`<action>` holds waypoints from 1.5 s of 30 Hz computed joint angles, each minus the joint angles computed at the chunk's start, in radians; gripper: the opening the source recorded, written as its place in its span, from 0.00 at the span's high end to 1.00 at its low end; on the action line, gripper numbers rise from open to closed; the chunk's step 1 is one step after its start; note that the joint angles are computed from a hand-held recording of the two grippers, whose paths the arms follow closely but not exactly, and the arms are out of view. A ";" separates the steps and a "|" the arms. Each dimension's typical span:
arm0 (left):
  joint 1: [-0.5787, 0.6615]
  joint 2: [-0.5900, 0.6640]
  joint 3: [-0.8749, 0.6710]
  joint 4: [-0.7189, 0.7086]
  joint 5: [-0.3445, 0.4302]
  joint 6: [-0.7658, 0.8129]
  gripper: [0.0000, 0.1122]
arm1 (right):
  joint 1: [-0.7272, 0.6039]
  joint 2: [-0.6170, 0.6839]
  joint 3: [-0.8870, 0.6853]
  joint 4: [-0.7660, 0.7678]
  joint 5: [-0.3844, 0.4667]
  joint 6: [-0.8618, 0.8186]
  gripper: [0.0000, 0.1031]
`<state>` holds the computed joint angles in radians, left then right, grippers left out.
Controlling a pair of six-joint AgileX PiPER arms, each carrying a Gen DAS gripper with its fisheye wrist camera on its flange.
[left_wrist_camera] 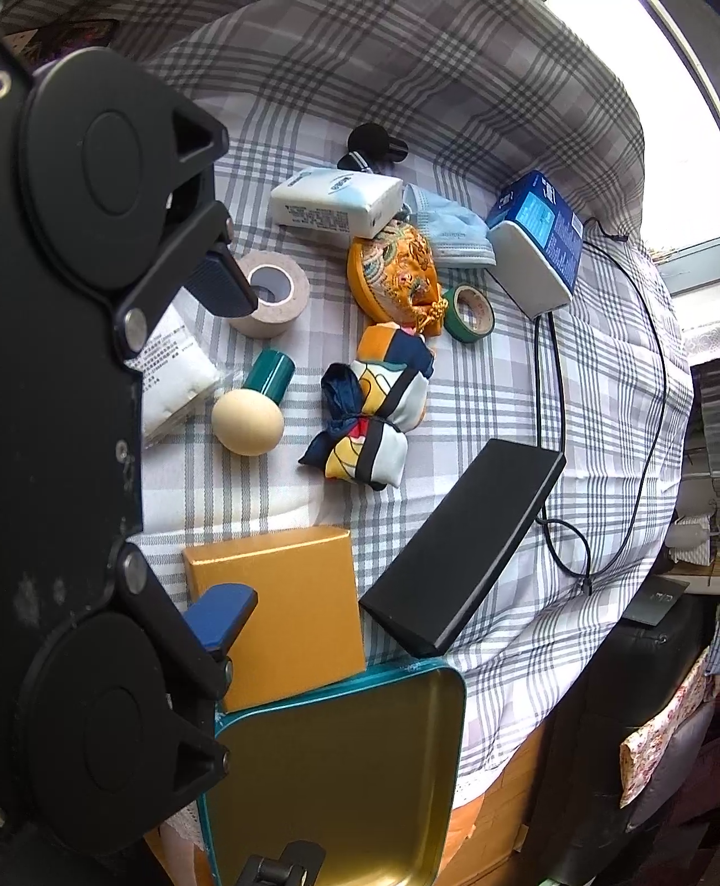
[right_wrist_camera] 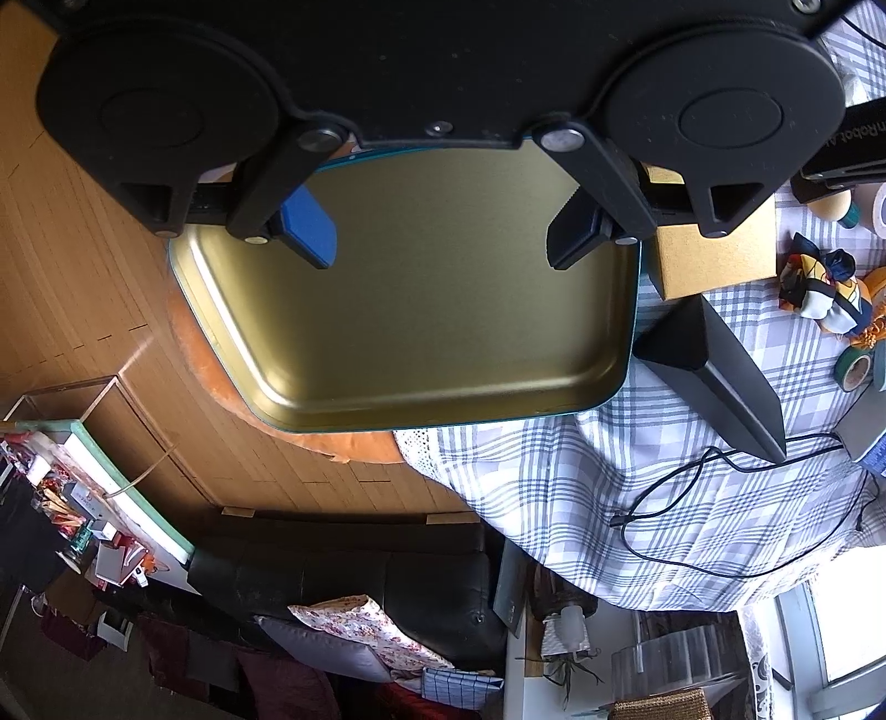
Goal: Organize soft objects
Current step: 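Move the right tool to the patterned fabric toy while the left tool moves toward the white tissue pack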
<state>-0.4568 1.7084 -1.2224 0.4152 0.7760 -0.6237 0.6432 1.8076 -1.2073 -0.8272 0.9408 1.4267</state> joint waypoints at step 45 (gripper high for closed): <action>0.589 -0.016 0.036 -0.044 -0.079 -0.103 0.08 | 0.106 0.460 -0.634 0.164 -0.251 -0.490 0.28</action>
<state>0.1322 1.6928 -1.1868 0.3715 0.6966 -0.7263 0.7491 2.2678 -1.8413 -0.6631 0.6897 0.9364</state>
